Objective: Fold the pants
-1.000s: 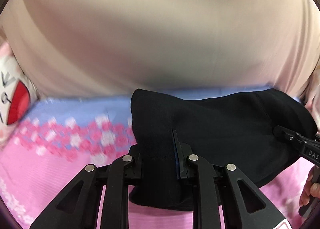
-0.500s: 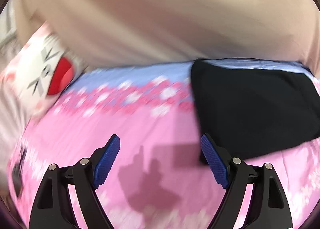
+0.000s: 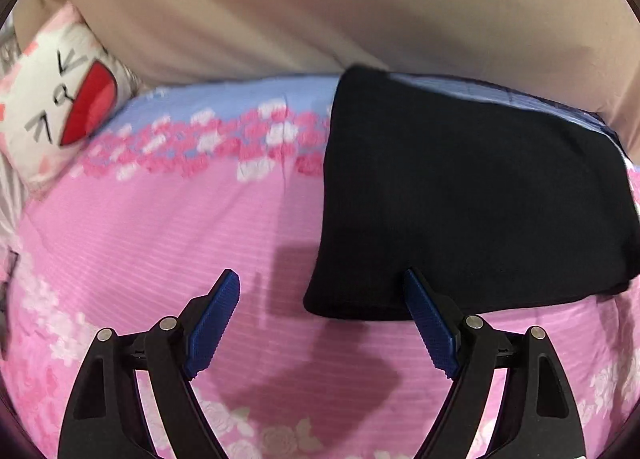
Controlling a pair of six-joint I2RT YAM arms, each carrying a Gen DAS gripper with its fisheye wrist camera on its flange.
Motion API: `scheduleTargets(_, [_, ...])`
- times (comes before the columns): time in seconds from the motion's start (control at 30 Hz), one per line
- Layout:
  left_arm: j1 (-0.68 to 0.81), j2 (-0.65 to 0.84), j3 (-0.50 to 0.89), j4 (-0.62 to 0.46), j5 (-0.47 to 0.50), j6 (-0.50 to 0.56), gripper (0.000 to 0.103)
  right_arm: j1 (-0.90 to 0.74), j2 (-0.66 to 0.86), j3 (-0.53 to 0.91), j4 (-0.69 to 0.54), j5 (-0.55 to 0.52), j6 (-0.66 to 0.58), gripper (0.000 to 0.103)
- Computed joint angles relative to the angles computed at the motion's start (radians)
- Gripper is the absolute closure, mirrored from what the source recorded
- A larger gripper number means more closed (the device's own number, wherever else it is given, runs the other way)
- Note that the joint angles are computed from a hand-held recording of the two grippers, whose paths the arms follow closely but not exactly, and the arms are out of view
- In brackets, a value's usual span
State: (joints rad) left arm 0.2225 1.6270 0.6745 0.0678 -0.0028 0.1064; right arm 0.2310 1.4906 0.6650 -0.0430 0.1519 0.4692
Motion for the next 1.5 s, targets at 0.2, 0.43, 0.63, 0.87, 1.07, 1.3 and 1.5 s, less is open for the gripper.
scheduleTargets(0.2, [0.019, -0.038, -0.025, 0.002, 0.027, 0.0, 0.022, 0.009, 0.1, 0.025, 0.009, 0.018, -0.03, 0.058])
scheduleTargets(0.43, [0.046, -0.417, -0.189, -0.069, 0.061, 0.066, 0.022, 0.141, -0.341, -0.079, -0.214, 0.171, 0.134, 0.058])
scheduleTargets(0.63, [0.088, -0.781, -0.253, -0.313, 0.163, 0.111, 0.02, 0.505, -0.507, -0.026, -0.488, 0.494, 0.333, 0.039])
scheduleTargets(0.87, [0.136, -1.172, -0.289, -0.609, 0.229, 0.168, 0.019, 0.773, -0.515, 0.034, -0.675, 0.692, 0.562, 0.025])
scheduleTargets(1.07, [0.143, -1.359, -0.287, -0.802, 0.264, 0.192, 0.016, 0.966, -0.438, 0.103, -0.88, 0.818, 0.83, 0.02])
scheduleTargets(1.3, [0.084, -1.429, -0.311, -0.864, 0.205, 0.191, 0.016, 1.038, -0.395, 0.122, -1.021, 0.847, 1.02, 0.015])
scheduleTargets(1.5, [0.106, -1.419, -0.323, -0.865, 0.21, 0.207, 0.016, 1.045, -0.379, 0.115, -1.02, 0.834, 1.047, 0.015])
